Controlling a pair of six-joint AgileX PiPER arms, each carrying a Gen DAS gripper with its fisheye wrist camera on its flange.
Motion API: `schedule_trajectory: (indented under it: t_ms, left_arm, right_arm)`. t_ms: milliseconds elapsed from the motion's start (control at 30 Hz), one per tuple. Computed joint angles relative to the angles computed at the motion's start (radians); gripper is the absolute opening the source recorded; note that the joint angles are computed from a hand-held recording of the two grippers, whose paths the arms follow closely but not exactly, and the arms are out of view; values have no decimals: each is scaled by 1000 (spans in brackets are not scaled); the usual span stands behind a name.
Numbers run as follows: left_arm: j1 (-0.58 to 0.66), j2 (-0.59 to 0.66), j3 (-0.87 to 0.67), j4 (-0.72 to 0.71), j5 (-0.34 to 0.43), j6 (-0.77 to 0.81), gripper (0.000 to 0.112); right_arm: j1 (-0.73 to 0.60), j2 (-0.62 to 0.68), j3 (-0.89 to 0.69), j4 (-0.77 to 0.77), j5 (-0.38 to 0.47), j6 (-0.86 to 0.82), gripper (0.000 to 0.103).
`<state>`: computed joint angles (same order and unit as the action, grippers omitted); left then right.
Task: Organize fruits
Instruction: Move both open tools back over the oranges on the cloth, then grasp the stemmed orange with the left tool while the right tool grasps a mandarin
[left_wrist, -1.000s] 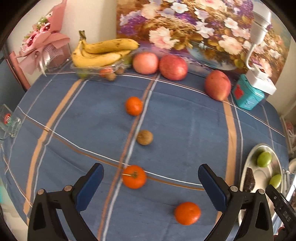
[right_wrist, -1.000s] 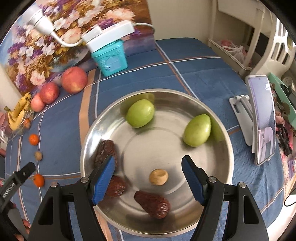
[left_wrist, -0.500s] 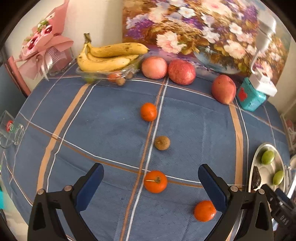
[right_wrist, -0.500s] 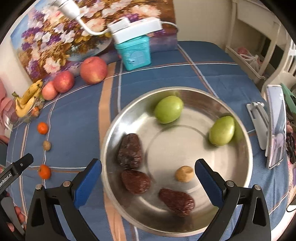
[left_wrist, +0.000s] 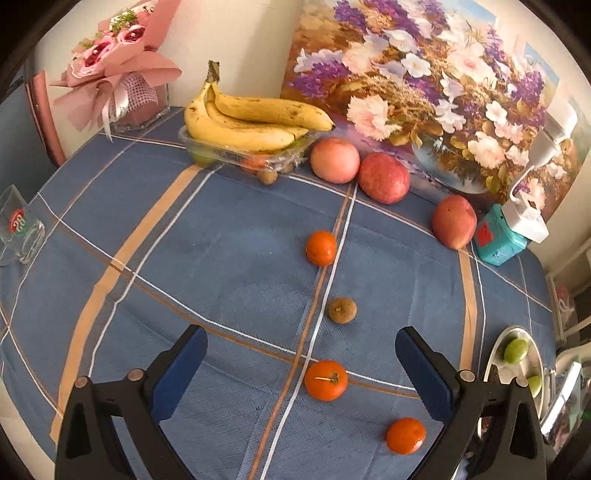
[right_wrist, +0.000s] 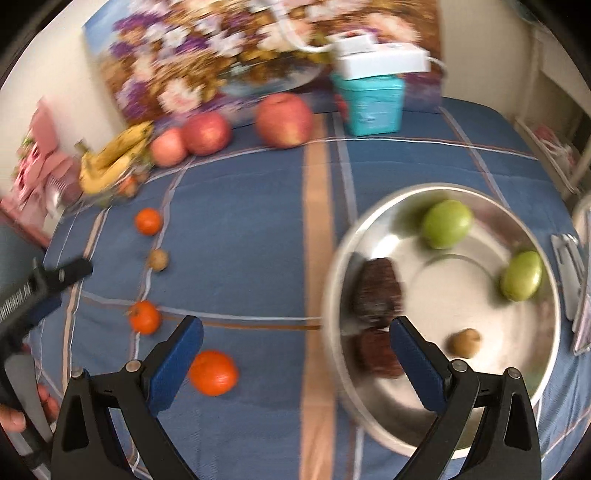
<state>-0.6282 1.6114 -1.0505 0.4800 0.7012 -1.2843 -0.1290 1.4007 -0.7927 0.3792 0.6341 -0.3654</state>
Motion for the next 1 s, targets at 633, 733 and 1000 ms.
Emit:
schedule_trajectory:
  t_ms: [633,733,1000]
  left_arm:
    - [63,239,-102,-411,-28,396,96]
    - [49,243,-119,-387,-11,379,83]
    - [34,234,-145,-384,-3,374,58]
  right_arm:
    - [171,131,9,-84,13,121,100]
    - [191,142,8,-104,5,144,100]
    - [228,116,19,-132,-19,177,80]
